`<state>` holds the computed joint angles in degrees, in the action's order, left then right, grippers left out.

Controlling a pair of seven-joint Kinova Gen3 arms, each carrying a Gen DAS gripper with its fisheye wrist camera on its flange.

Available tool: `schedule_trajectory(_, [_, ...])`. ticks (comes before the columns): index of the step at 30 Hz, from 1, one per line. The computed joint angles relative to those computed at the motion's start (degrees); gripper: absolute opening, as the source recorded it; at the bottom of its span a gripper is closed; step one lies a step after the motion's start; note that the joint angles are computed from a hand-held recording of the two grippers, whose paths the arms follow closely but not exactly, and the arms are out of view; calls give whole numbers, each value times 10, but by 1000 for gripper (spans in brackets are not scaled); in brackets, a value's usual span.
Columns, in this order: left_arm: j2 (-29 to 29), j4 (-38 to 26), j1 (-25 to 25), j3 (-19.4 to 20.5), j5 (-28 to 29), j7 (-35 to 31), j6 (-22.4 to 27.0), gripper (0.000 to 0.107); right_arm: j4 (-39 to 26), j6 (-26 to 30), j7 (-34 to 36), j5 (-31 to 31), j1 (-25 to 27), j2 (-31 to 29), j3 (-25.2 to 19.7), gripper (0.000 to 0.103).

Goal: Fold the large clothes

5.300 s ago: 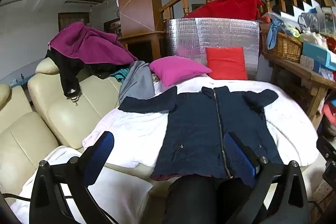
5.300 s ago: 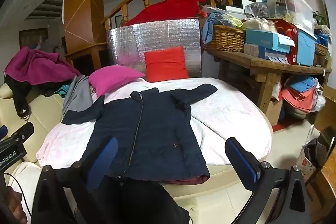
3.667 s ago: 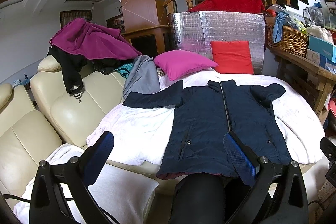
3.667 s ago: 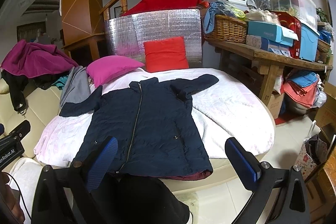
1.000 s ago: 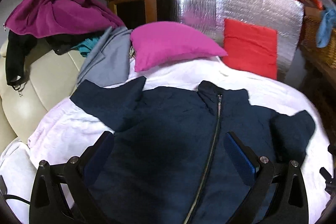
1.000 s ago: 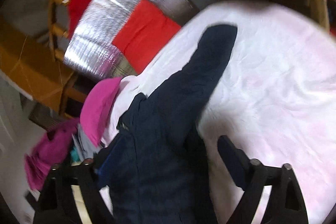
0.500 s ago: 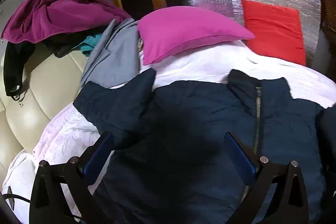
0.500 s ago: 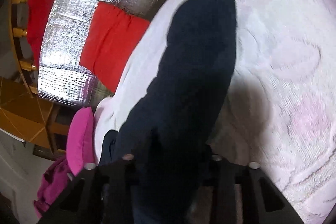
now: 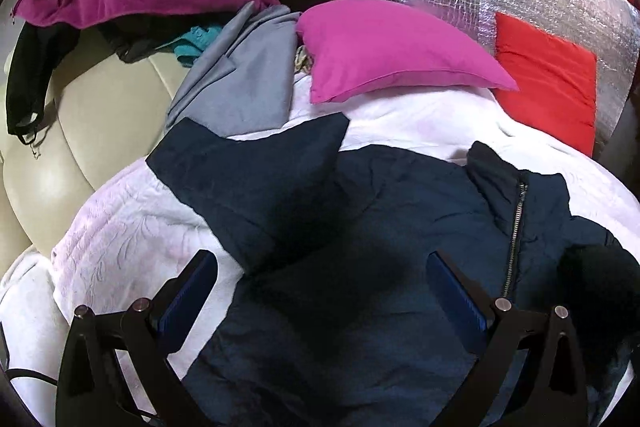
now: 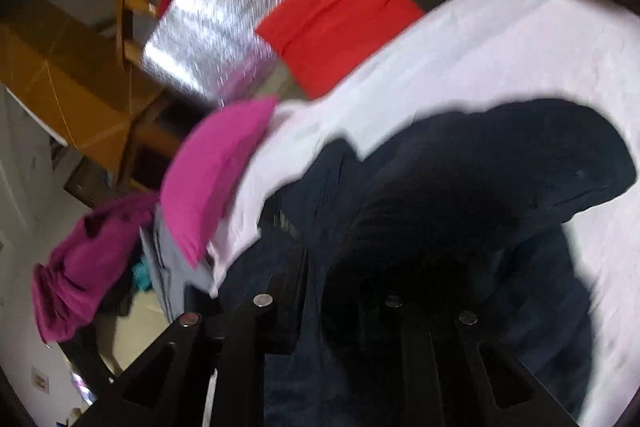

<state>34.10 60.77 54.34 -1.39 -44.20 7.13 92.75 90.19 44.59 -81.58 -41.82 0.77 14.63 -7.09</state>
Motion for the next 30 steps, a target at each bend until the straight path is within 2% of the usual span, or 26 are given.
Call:
schedule_trajectory(2, [-15, 25, -7, 3, 9, 8, -15, 103, 28, -16, -11, -7, -12, 3, 0, 25])
schedule_trajectory(3, [-23, 37, -10, 5, 12, 12, -22, 103, 40, -26, -18, -13, -19, 9, 2, 31])
schedule_trajectory(4, [-29, 47, -13, 7, 13, 14, -26, 103, 46, -30, -15, -27, -16, 16, 1, 41])
schedule_trajectory(5, [-33, 53, -15, 9, 12, 16, -26, 103, 61, -38, -8, -51, -3, 16, -10, 72])
schedule_trajectory(6, [-40, 64, -18, 11, 14, 18, -27, 103, 75, -44, -8, -74, 21, 15, -28, 88])
schedule_trajectory(7, [-46, 73, -21, 14, 14, 23, -30, 103, 87, -44, 1, -97, 47, 10, -45, 88])
schedule_trajectory(9, [-63, 96, -28, 19, 16, 39, -44, 103, 95, -25, 34, -134, 73, 7, -47, 88])
schedule_trajectory(13, [-90, 134, -44, 35, 18, 58, -67, 103, 103, -9, 74, -156, 66, -35, 10, 88])
schedule_trajectory(16, [-99, 147, -51, 44, 15, 60, -73, 103, 122, -31, 43, -159, 80, -60, 50, 88])
schedule_trajectory(18, [-102, 151, -54, 49, 13, 59, -72, 103, 135, -42, 25, -182, 108, -61, 69, 87])
schedule_trajectory(20, [-104, 155, -57, 52, 12, 57, -72, 103, 131, -63, -11, -185, 117, -42, 72, 87])
schedule_trajectory(22, [-107, 160, -59, 56, 11, 53, -75, 103, 109, -74, -53, -150, 96, -16, 92, 85])
schedule_trajectory(25, [-104, 159, -58, 57, 3, 40, -59, 103, 81, -110, -85, -124, 103, 19, 61, 72])
schedule_trajectory(27, [-101, 155, -56, 57, 0, 34, -45, 103, 61, -118, -93, -118, 112, 37, 38, 54])
schedule_trajectory(28, [-102, 156, -57, 56, 1, 36, -41, 103, 46, -112, -99, -105, 102, 42, 42, 47])
schedule_trajectory(29, [-105, 159, -59, 55, 3, 41, -42, 103, 35, -104, -104, -84, 87, 38, 57, 30])
schedule_trajectory(30, [-110, 165, -62, 56, 6, 47, -47, 103, 24, -105, -99, -60, 61, 30, 70, 25])
